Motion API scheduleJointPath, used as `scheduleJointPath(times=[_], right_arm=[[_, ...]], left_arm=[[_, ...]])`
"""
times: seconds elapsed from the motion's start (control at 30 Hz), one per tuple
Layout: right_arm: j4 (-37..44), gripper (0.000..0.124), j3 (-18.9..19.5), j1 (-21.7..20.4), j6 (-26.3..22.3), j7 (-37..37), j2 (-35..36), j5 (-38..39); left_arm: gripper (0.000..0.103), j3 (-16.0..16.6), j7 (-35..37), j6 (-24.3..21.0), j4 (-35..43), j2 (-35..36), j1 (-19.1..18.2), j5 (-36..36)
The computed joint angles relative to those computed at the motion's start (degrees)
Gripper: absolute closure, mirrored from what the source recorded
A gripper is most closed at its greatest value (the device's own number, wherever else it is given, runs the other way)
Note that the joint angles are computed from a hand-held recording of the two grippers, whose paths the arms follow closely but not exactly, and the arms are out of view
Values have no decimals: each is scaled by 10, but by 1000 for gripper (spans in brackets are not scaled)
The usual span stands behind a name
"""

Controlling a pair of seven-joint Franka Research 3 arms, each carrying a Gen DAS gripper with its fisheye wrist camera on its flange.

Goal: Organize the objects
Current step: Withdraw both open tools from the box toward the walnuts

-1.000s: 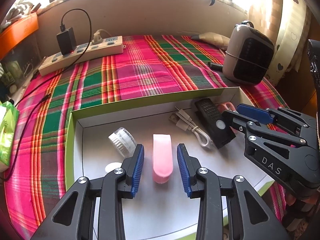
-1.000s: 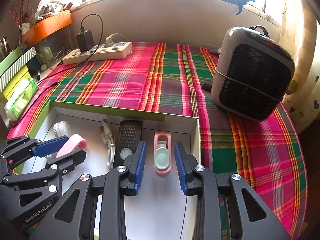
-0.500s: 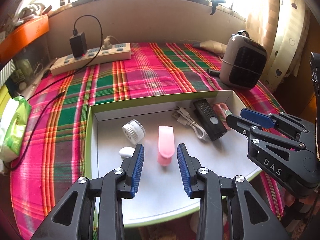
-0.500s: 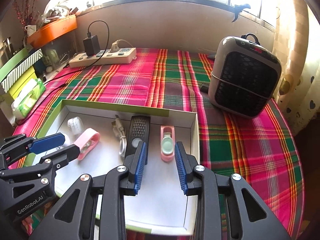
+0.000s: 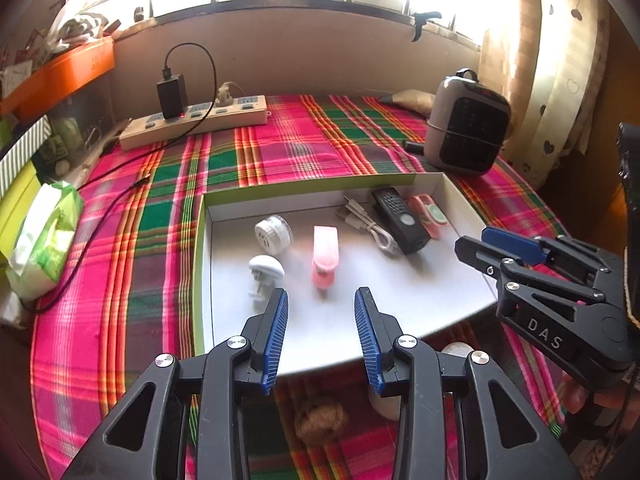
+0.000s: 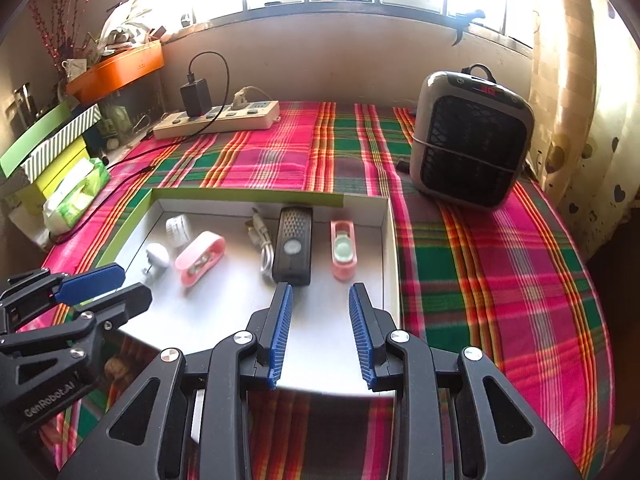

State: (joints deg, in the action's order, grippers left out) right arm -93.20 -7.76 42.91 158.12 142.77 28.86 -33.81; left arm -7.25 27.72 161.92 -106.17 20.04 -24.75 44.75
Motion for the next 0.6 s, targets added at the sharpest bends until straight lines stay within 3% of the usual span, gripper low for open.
scheduleJointPath(times=[0.23,0.6], right_arm=[[-56,93,-18,20,41,60,-34,-44],[-138,93,-32,40,100,182,-81,-146]], left_arm=[[70,13,-76,22,-52,-39,-7,53],[65,-1,-164,64,-116,-73,16,118]])
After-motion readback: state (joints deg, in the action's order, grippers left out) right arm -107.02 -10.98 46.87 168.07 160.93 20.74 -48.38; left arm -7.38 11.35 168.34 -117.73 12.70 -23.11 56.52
